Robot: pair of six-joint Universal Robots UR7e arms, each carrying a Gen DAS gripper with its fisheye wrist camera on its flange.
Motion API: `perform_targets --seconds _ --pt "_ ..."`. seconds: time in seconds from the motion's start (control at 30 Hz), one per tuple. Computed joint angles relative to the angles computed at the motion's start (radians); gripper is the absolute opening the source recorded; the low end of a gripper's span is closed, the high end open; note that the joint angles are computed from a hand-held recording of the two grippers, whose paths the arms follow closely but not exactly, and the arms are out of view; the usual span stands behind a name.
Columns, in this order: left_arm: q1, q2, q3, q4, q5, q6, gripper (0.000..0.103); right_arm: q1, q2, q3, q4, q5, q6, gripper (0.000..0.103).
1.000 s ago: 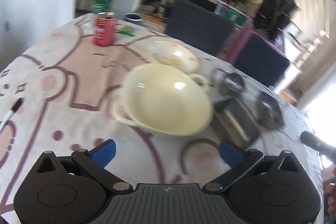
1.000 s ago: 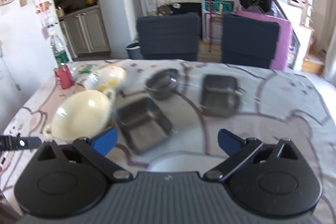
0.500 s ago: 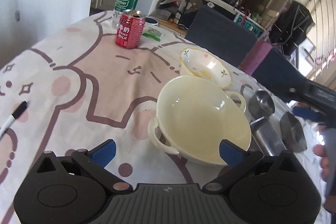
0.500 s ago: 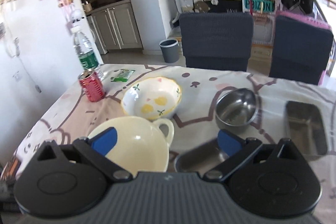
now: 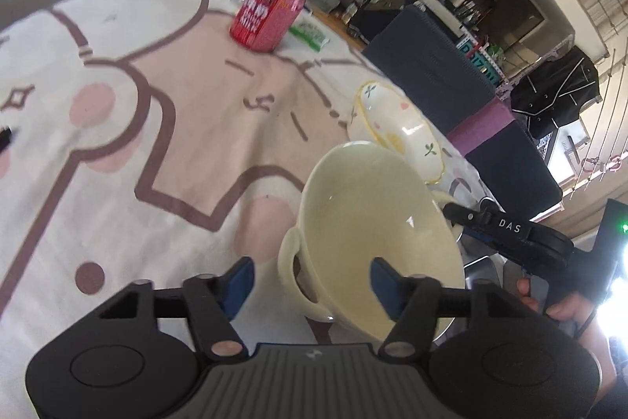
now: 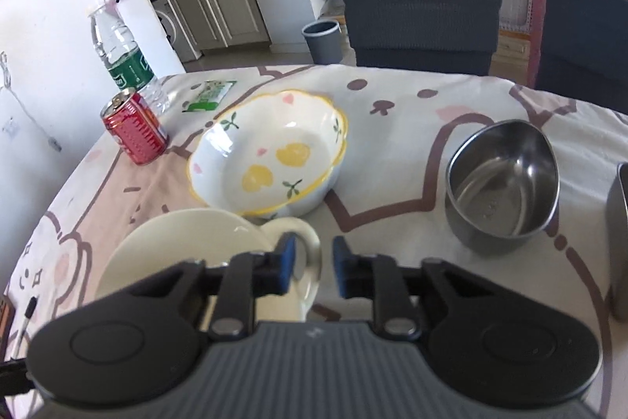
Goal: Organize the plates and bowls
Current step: 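Close the left gripper on one bowl handle while the right gripper grips the other, then lift the cream bowl off the cloth with both grippers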
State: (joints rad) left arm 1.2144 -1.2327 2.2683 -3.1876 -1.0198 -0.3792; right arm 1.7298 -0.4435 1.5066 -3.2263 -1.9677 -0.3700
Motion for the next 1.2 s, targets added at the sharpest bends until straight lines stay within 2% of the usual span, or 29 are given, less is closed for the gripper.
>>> perform_targets --seconds 0.03,0.07,0.17,0.37,0.43,0.5,0.63,0.8,0.97,1.07,1.2 --pt "0.006 -0.001 -0.006 0.016 -0.01 -0.007 0.059 0.0 0.004 0.0 -0.008 0.002 -0.008 0.023" --pt "0.011 -0.001 -0.011 0.031 -0.018 -0.015 0.056 0.001 0.005 0.002 -0.015 0.004 -0.012 0.016" --pt "0.024 -0.003 -0.025 0.051 -0.033 -0.026 0.05 0.011 0.011 0.011 -0.046 -0.028 -0.04 0.011" --pt "0.045 -0.026 -0.057 0.119 -0.058 -0.036 0.042 0.031 0.0 0.044 -0.049 -0.095 -0.036 0.013" --pt "0.052 -0.035 -0.068 0.143 -0.06 -0.028 0.042 0.038 -0.008 0.076 -0.072 -0.116 -0.065 0.014" --pt "0.062 -0.044 -0.081 0.178 -0.066 -0.009 0.041 0.043 -0.023 0.102 -0.069 -0.126 -0.046 0.014" --pt "0.094 -0.062 -0.113 0.255 -0.095 0.058 0.038 0.048 -0.066 0.153 -0.031 -0.111 0.025 0.014" --pt "0.12 -0.077 -0.149 0.334 -0.099 0.142 0.029 0.051 -0.1 0.194 0.034 -0.095 0.097 0.016" --pt "0.129 -0.073 -0.183 0.378 -0.076 0.229 0.028 0.057 -0.124 0.212 0.12 -0.053 0.123 0.02" --pt "0.139 -0.059 -0.213 0.402 -0.074 0.254 0.029 0.047 -0.115 0.212 0.091 -0.02 0.126 0.026" --pt "0.142 -0.046 -0.231 0.425 -0.076 0.292 0.028 0.036 -0.095 0.175 0.137 -0.001 0.189 0.028"
